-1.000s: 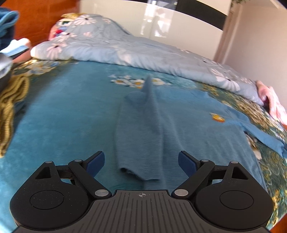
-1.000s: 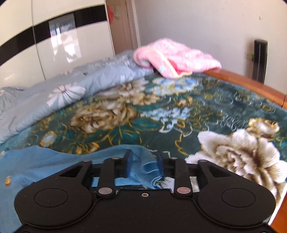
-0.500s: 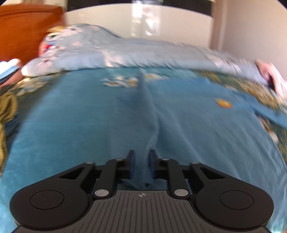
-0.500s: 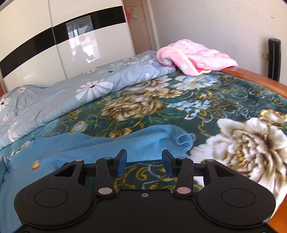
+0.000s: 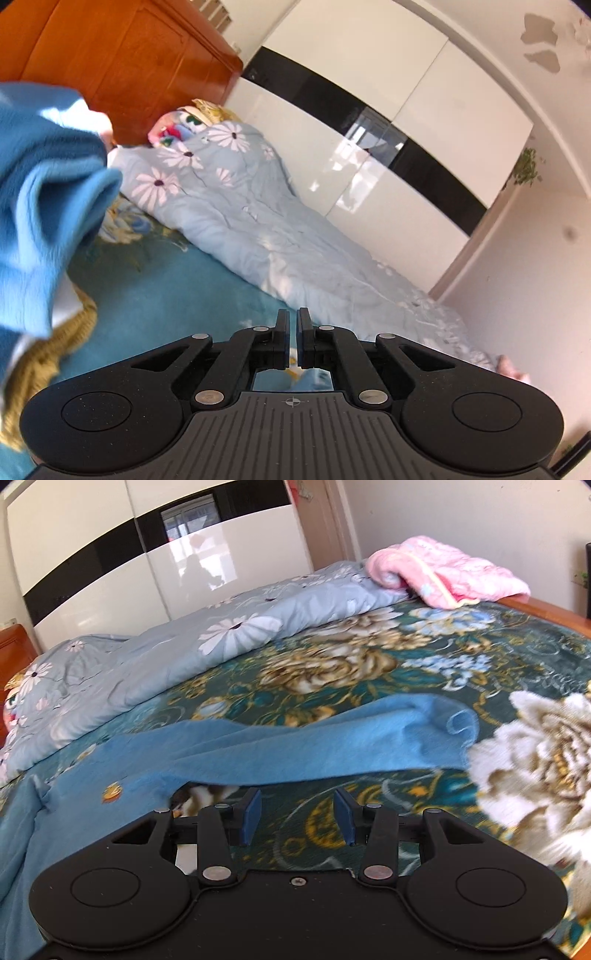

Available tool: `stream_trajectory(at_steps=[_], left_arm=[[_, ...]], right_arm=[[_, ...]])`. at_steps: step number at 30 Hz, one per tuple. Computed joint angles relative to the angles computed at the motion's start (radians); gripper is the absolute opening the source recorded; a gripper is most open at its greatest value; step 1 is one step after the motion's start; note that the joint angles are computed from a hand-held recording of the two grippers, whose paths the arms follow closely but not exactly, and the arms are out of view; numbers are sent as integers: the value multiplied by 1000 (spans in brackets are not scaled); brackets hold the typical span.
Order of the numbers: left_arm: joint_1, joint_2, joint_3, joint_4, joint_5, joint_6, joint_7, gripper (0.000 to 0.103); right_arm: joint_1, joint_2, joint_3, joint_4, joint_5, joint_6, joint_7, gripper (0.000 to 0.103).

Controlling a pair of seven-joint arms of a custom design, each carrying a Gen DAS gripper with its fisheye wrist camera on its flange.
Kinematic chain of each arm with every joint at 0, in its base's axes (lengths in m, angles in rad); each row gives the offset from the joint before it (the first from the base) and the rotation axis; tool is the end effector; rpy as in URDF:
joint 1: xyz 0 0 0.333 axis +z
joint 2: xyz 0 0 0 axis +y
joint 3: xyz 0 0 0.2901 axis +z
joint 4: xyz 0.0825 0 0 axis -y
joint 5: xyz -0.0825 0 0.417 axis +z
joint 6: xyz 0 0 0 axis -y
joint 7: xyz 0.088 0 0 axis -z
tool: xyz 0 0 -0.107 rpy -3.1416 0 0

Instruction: Fold clothes

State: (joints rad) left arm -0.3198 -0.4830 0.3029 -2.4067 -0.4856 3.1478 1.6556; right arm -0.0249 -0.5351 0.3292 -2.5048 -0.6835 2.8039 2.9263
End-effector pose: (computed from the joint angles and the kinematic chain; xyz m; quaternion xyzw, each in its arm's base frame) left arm 0.4933 0.0520 0.5809 -0.6969 0.4380 -0.5085 0.2527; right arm 0.4466 0.1802 0.5034 -0.4680 0.7551 -0.2895 0.3564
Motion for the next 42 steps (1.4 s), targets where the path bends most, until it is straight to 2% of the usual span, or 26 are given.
stream_trajectory(at_steps=[5,7,8,9,10,11,12,14,15,16,17,18,21,23,27,30,33,34,35,36,37,38,42], left_arm=[[221,0,-208,-73,122,-84,-87,3],[289,-30,-270,-134,159,-113,-154,11],[307,-52,-282,-169,171,-125,-178,22],[326,-74,-295,-200,185,-141,-203,42],[348,-96,-311,-228,204,-159,-228,52],[364,-120,-319,-254,222,-175,-247,69],[367,-144,-313,-278,236,-188,-252,77],[350,-194,-278,-322,252,-203,-231,80],[346,-217,-264,-339,259,-212,-218,89],[345,-239,-254,-355,265,-219,-206,91],[344,-260,-243,-369,270,-225,-192,94],[343,-279,-231,-380,274,-230,-177,98],[350,-325,-198,-401,275,-246,-138,101],[358,-352,-178,-413,268,-261,-116,101],[396,-406,-148,-449,249,-288,-89,102],[427,-431,-135,-465,235,-321,-77,102],[443,-439,-122,-475,215,-337,-63,102],[446,-439,-118,-476,207,-340,-61,102],[448,-438,-113,-477,198,-342,-58,102],[447,-435,-110,-477,189,-342,-55,102],[447,-434,-108,-477,181,-341,-53,102],[445,-433,-105,-478,173,-339,-50,102],[426,-433,-92,-481,146,-332,-22,102]], right_arm=[[-8,52,54,47,-53,49,40,45],[-5,108,76,90,-87,99,58,46],[14,154,75,122,-95,133,38,47],[36,203,70,156,-99,165,13,47],[80,264,55,198,-81,186,-38,47],[133,325,32,242,-49,206,-106,47],[195,386,2,287,6,224,-194,47],[302,507,-30,385,156,245,-395,47],[337,560,-24,433,272,250,-534,47],[352,614,4,486,391,248,-680,47],[360,666,33,546,450,236,-780,48],[365,721,66,610,495,218,-869,48],[425,868,96,807,511,143,-1021,50],[487,953,75,930,489,109,-1082,52],[628,1080,-31,1149,438,-4,-1103,54],[731,1159,-134,1288,384,-106,-1107,54],[791,1204,-203,1365,385,-161,-1104,51],[803,1206,-220,1370,391,-172,-1096,48],[812,1208,-236,1376,394,-183,-1087,35],[819,1211,-250,1382,395,-193,-1074,16],[815,1207,-252,1378,410,-194,-1063,6],[809,1204,-252,1375,424,-194,-1052,2],[736,1202,-198,1389,575,-188,-1006,2]])
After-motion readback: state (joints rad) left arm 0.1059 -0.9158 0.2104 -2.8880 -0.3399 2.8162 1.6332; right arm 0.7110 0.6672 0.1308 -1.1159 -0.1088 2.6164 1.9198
